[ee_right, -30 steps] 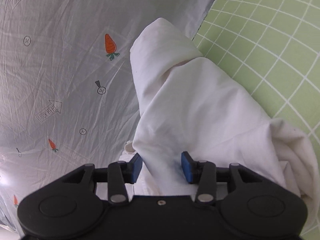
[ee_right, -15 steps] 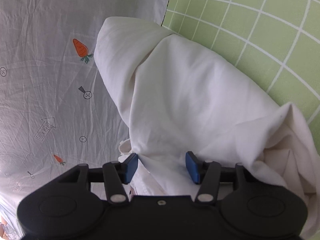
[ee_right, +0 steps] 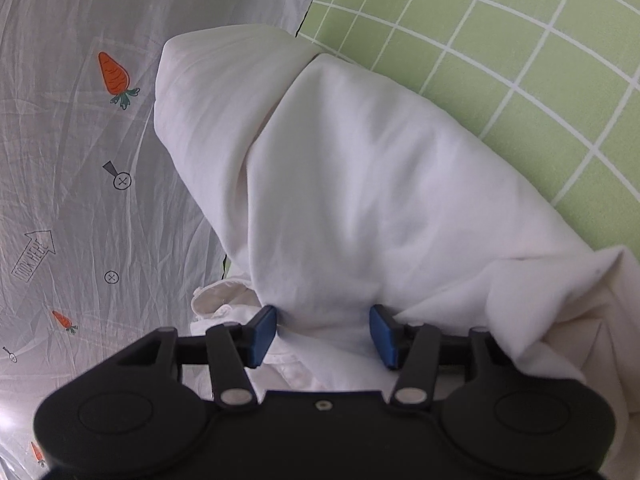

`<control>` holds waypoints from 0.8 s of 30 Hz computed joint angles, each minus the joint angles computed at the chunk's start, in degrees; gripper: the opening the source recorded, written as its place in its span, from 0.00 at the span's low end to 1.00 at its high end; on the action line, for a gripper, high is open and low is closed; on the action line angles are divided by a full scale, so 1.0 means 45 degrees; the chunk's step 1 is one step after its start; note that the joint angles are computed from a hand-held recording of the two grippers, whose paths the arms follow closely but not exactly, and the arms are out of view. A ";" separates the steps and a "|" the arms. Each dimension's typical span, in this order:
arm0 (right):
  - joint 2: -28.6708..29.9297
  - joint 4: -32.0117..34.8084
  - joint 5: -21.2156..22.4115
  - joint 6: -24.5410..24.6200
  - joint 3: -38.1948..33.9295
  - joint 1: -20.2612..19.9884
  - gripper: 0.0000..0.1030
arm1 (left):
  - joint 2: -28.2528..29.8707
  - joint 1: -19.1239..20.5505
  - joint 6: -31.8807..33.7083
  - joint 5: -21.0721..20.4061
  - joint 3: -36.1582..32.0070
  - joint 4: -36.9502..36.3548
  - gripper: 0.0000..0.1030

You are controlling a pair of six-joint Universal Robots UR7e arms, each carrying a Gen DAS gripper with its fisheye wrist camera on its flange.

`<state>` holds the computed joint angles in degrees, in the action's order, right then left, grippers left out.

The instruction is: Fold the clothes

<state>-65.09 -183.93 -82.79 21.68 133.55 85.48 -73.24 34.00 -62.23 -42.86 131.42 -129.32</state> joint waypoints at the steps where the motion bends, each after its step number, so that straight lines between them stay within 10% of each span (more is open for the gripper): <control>1: -0.0004 0.0028 -0.0042 0.0055 -0.0029 0.0042 0.51 | 0.0105 0.0003 0.0194 0.0005 -0.0021 -0.0260 1.00; 24: -0.0470 0.1242 -0.0327 0.0844 -0.0840 0.0743 0.50 | 0.2230 0.0526 0.2352 -0.0529 -0.0841 -0.2134 1.00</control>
<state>-67.20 -178.34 -84.26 25.48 129.78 88.82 -63.20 36.37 -51.64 -45.24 127.63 -138.92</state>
